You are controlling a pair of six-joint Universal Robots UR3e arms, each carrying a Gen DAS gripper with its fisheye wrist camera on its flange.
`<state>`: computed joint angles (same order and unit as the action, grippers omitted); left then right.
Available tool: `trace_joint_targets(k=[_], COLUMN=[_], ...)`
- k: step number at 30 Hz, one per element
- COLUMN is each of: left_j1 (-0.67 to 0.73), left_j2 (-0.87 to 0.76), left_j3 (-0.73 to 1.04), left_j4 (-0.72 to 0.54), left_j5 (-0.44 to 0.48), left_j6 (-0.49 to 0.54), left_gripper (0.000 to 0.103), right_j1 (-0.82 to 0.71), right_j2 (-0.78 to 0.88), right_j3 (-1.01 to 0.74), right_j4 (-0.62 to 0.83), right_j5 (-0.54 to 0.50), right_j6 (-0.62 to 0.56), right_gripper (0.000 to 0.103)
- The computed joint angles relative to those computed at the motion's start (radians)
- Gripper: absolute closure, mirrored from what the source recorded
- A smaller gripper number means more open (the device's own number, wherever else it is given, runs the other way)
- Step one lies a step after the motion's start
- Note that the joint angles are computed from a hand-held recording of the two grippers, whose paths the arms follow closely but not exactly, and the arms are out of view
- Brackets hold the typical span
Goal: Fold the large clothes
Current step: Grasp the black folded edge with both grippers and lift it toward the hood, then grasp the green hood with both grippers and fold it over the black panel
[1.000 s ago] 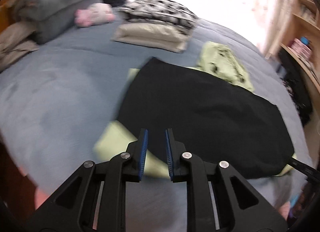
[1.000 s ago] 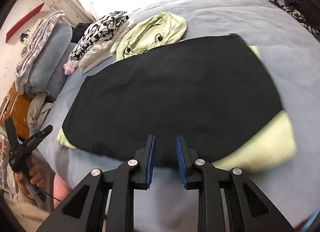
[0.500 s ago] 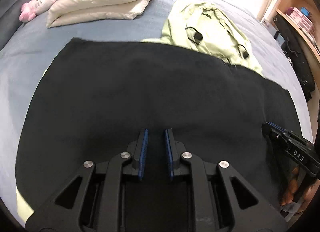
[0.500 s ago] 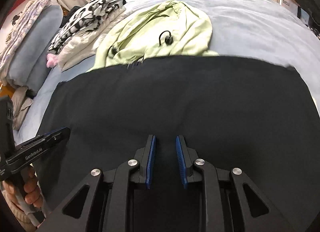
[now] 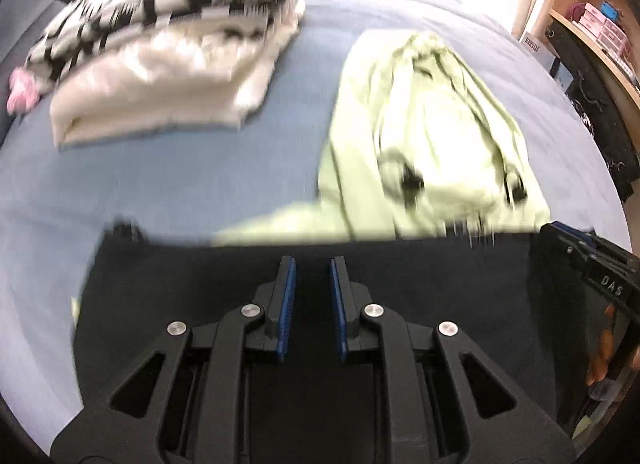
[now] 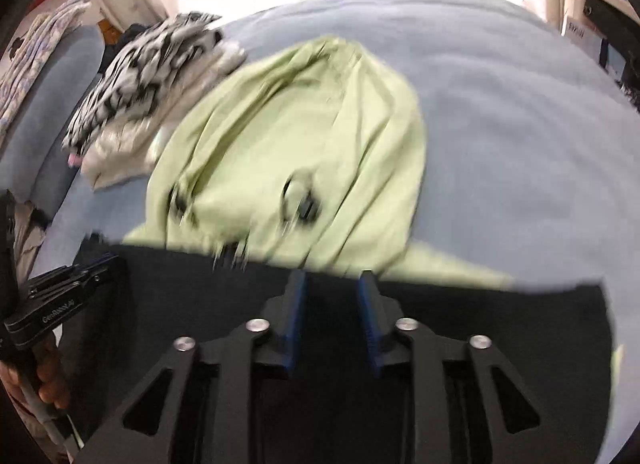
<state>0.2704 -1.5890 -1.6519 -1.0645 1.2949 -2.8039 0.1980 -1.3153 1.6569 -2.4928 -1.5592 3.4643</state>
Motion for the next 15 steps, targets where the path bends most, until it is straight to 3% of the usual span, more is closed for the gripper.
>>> trace_joint_targets(k=[4,7,10,15], left_j1=[-0.055,-0.112,-0.148,-0.186], left_j2=[-0.201,-0.363,-0.481,-0.695], left_j3=[0.247,0.445,0.596,0.892], left_j4=[-0.018,-0.022,-0.016,-0.163], left_j5=[0.019,0.077,0.104,0.132], left_j6=[-0.033,-0.093,-0.132,-0.134], left_gripper=[0.088,0.088,0.088,0.087], right_j1=[-0.110,-0.162,-0.202,-0.254], right_j2=[0.087,0.210,0.323,0.486], right_j3=[-0.140,-0.319,-0.477,-0.668], right_j4=[0.036,0.098,0.157,0.230], right_j5=[0.079,0.078,0.103,0.180], right_j6=[0.013,0.031,0.037,0.097], right_gripper=[0.064,0.064,0.058,0.050])
